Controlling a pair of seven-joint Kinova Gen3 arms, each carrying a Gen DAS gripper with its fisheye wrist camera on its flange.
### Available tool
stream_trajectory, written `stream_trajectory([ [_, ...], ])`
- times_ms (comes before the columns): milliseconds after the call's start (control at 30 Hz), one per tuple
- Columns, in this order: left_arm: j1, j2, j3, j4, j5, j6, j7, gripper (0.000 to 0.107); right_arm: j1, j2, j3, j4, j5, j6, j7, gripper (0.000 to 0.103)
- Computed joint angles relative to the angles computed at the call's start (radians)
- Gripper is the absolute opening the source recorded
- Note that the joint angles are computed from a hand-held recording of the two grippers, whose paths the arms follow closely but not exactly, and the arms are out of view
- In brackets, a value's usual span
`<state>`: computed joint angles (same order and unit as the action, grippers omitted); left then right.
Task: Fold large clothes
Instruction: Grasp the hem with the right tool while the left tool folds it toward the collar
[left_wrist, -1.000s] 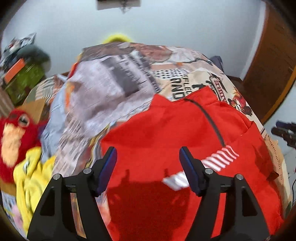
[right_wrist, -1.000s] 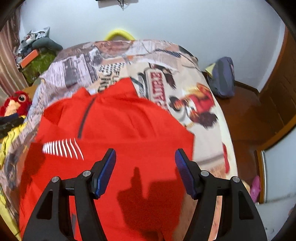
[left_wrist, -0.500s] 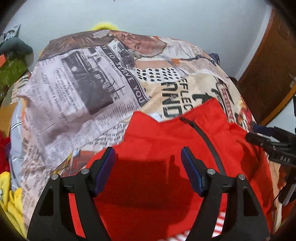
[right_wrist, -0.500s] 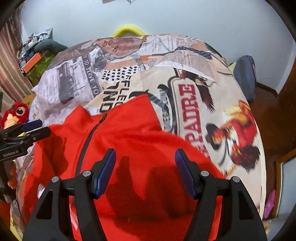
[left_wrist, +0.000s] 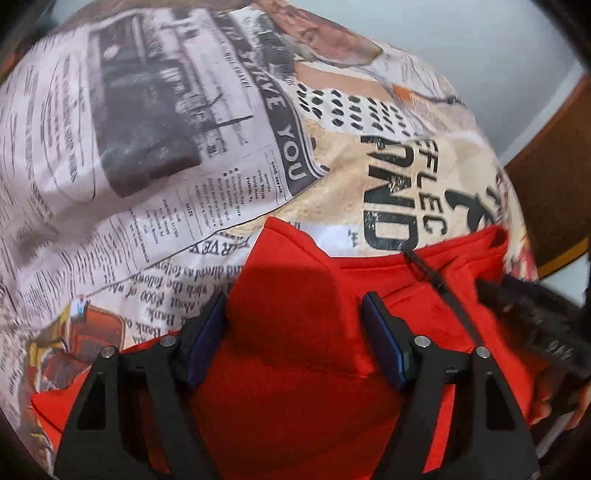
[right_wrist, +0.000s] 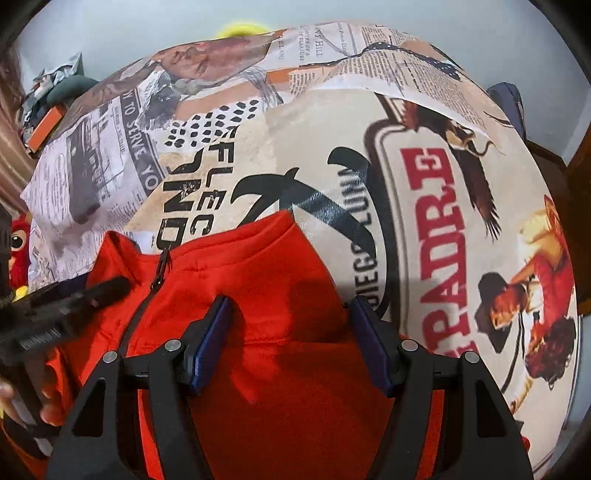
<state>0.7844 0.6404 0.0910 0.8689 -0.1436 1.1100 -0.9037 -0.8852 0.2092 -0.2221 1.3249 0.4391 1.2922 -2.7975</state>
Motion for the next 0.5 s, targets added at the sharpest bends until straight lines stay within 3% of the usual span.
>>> stream_trajectory([
  [67, 0.017, -0.008, -0.010, 0.013, -0.016, -0.019, 0.015, 0.049, -0.007, -0.004, -0.003, 0.007, 0.009, -0.007, -0.008, 0.047],
  [100, 0.029, -0.008, -0.018, 0.008, -0.028, -0.013, 0.033, 0.045, -0.016, -0.003, -0.005, 0.006, 0.019, 0.000, -0.015, 0.041],
  [167, 0.036, -0.014, -0.015, 0.008, -0.034, -0.013, 0.041, 0.024, -0.032, -0.004, -0.008, 0.003, 0.034, 0.021, -0.030, 0.019],
  [233, 0.083, -0.012, -0.037, -0.028, -0.088, 0.033, 0.058, 0.016, -0.051, -0.018, -0.015, 0.008, 0.052, 0.038, -0.057, 0.010],
  [333, 0.140, -0.020, -0.050, -0.072, -0.160, 0.102, 0.037, 0.013, -0.094, -0.043, -0.037, 0.006, 0.107, 0.082, -0.102, 0.008],
  [500, 0.175, -0.136, -0.022, 0.013, -0.200, 0.064, 0.011, 0.013, -0.199, -0.059, -0.097, -0.066, 0.206, 0.219, -0.133, 0.008],
])
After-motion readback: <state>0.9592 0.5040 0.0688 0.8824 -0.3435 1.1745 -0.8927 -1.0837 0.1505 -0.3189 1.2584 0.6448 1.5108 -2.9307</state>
